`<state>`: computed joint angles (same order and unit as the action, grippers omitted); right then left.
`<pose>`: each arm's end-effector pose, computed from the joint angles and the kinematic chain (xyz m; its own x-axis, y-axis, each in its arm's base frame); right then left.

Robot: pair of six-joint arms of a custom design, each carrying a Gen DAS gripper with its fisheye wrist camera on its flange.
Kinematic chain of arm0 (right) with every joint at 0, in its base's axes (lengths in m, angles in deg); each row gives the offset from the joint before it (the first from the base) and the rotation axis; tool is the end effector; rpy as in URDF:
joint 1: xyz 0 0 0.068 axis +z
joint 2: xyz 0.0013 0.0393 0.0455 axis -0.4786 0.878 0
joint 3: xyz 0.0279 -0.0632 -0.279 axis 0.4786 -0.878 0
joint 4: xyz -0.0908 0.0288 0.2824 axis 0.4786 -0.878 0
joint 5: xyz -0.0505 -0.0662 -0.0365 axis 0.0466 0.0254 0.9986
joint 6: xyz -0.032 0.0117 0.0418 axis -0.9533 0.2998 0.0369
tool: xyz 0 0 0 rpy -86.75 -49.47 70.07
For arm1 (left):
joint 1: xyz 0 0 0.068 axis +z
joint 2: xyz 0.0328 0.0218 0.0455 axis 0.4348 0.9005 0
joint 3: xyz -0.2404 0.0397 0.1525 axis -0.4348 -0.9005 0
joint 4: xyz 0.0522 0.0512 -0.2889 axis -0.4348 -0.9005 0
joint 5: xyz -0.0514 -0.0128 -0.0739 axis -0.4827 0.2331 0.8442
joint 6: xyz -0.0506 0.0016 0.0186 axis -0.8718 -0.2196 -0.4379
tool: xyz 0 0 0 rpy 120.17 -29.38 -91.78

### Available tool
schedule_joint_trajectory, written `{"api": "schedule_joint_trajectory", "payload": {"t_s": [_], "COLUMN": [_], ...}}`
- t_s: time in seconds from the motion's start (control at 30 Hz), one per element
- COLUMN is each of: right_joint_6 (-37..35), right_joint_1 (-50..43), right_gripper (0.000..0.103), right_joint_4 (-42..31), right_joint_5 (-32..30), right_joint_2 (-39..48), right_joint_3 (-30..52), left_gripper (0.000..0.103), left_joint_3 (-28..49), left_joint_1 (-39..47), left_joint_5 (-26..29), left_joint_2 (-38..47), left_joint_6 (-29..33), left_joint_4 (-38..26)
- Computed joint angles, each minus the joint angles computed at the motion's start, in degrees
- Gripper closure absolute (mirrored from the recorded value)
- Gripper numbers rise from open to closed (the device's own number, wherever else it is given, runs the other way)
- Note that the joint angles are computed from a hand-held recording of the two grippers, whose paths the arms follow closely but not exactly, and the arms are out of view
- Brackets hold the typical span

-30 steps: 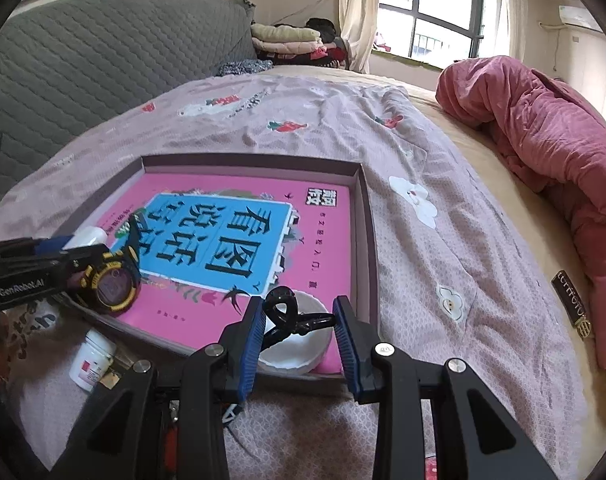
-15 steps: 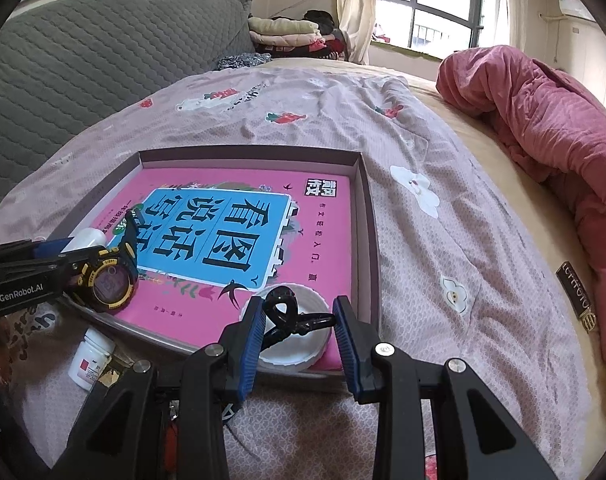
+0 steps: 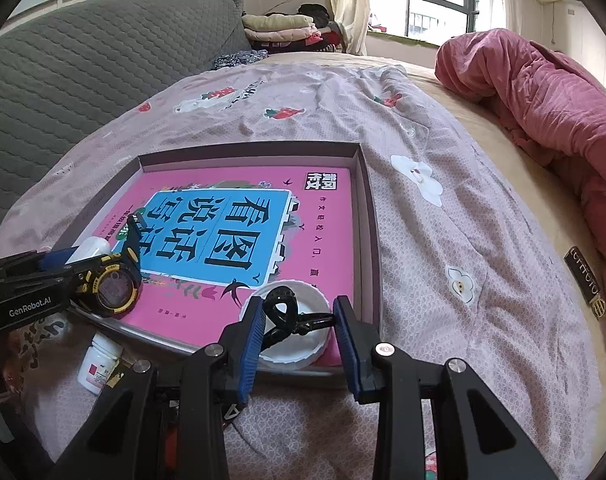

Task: Organize rigid objects
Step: 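Lower the earbud case onto the pink workbook while the right tool lowers the clip onto the white cap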

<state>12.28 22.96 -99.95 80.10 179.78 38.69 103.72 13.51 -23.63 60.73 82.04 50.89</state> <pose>0.2013 0.2213 0.1211 -0.7385 0.0986 -0.6670 0.1168 0.9930 0.0175 0.3096 -0.0746 0.1098 -0.7563 0.2517 -0.6038 0.3917 0.9135 -0.1099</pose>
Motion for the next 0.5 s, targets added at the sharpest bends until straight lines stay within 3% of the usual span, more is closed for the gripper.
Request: {"api": "schedule_joint_trajectory", "payload": {"t_s": [0.5], "right_joint_6": [0.54], "right_joint_1": [0.14], "right_gripper": [0.066], "right_joint_4": [0.75], "right_joint_5": [0.79], "right_joint_2": [-1.18], "right_joint_3": [-0.72], "left_gripper": [0.057], "left_joint_3": [0.56], "left_joint_1": [-1.24], "left_joint_5": [-2.90], "left_joint_2": [0.91], "left_joint_6": [1.40], "left_joint_4": [-0.57]}}
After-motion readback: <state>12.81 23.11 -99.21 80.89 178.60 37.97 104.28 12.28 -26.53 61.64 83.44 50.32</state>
